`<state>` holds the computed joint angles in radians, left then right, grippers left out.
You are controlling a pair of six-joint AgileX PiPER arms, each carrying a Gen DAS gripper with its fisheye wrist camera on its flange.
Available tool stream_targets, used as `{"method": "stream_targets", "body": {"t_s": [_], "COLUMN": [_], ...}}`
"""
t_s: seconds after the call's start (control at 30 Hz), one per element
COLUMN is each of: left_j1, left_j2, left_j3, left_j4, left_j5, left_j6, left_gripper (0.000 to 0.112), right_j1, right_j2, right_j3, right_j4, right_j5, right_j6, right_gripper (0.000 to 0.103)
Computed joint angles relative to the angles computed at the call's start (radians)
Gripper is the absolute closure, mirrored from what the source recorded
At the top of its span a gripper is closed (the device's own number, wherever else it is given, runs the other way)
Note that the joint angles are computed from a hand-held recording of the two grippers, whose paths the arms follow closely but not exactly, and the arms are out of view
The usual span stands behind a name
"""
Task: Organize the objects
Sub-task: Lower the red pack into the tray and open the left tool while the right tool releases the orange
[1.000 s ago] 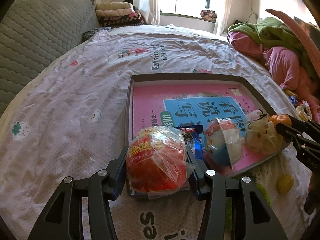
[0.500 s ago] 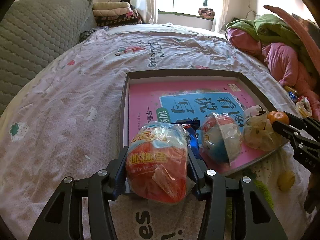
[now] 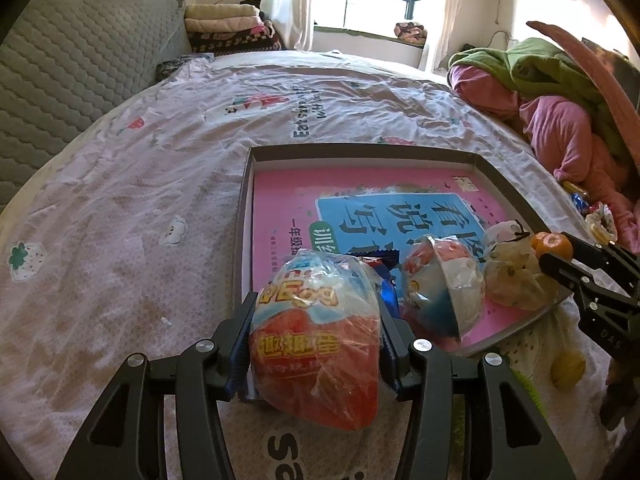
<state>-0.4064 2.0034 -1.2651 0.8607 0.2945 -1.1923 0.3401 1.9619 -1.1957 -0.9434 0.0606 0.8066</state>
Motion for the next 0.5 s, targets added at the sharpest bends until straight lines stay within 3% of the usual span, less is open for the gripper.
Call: {"method": "stream_targets", "body": {"t_s": [0.13,0.2,0.33,0.5], "left_j1": [0.008,0.009,0.012,0.019], "left_j2": [-0.001,-0.002,-0.004,-0.006], "left_j3": [-0.002,-0.001,0.001,0.002], "left_j4": [-0.029,-0.030,-0.009,0.010], "left_j5": [-0.009,-0.010,-0.016,-0.023], "left_j6": [0.024,0.025,0.001,-0.017], "left_gripper": [0.055,0.055,0.055,0.054], "right_j1": [-0.001,-0.003,-0.002,-0.002], "right_j2": [0.000,0.001,0.001,-0.003], "right_j3": [-0.001,-0.002,0.002,0.004], "right_j4": [0.043,0.140,-0.009,-0.033], "right_j5": [0.001,-0.005,-0.001,0.004], "right_j6": [-0.042,-0.136,0.013,0.039], "right_gripper": [0.064,0.064,0.062,0.055]}}
